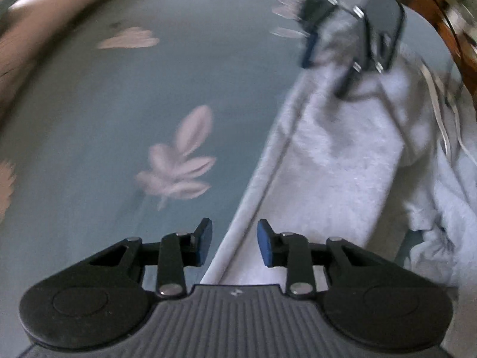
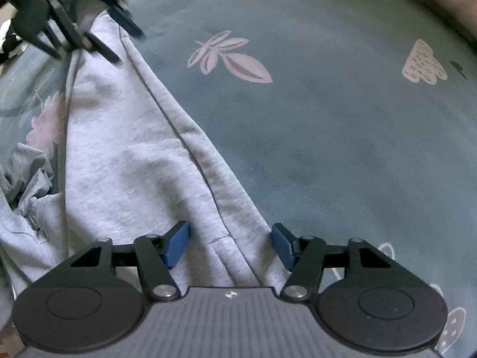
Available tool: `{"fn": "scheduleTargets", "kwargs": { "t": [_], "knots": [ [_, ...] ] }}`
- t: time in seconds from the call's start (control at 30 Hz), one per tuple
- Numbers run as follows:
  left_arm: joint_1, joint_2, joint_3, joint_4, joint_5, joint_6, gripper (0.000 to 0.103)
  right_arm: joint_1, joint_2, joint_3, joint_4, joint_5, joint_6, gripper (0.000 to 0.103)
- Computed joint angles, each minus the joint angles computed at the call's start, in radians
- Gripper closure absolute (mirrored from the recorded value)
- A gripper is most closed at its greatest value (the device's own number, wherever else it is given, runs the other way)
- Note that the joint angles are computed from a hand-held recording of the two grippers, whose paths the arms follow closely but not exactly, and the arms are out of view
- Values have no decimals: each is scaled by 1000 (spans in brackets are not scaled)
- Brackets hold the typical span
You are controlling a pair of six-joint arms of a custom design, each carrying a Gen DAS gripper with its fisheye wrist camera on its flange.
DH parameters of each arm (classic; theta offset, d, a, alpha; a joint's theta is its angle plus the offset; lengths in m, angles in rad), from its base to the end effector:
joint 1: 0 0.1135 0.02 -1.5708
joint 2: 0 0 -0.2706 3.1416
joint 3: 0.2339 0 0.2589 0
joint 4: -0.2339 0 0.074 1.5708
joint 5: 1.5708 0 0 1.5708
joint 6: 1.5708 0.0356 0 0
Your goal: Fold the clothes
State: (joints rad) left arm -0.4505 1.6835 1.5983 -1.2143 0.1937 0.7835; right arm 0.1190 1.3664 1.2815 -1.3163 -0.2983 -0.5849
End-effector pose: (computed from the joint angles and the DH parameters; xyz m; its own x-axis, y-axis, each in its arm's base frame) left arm 0.2992 -0.1523 0.3158 -0.2801 0.9048 -0.3207 0.9477 0.3139 0.0577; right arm 0.2364 0.0388 0.3104 -0.7262 -0.6183 -0.3007 -0.6760 0.7218 0.1483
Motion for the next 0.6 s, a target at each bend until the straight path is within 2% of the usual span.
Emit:
{"fn": "scheduleTargets", "kwargs": {
  "t": [0.13, 0.4, 0.5, 0.6],
  "knots": [
    [-25, 83, 39, -10, -26, 30, 72, -36, 33, 13, -3, -32, -42, 37],
    [-24, 256, 225, -187, -19, 71, 72, -70, 49, 15, 9, -69, -55, 37],
    [-32, 244, 209, -178, -29, 81, 72, -53, 33, 16, 19, -75, -37, 37],
    [-27, 218, 169, -149, -21, 69, 72, -59, 47, 75, 18, -191, 16, 37]
  ]
}}
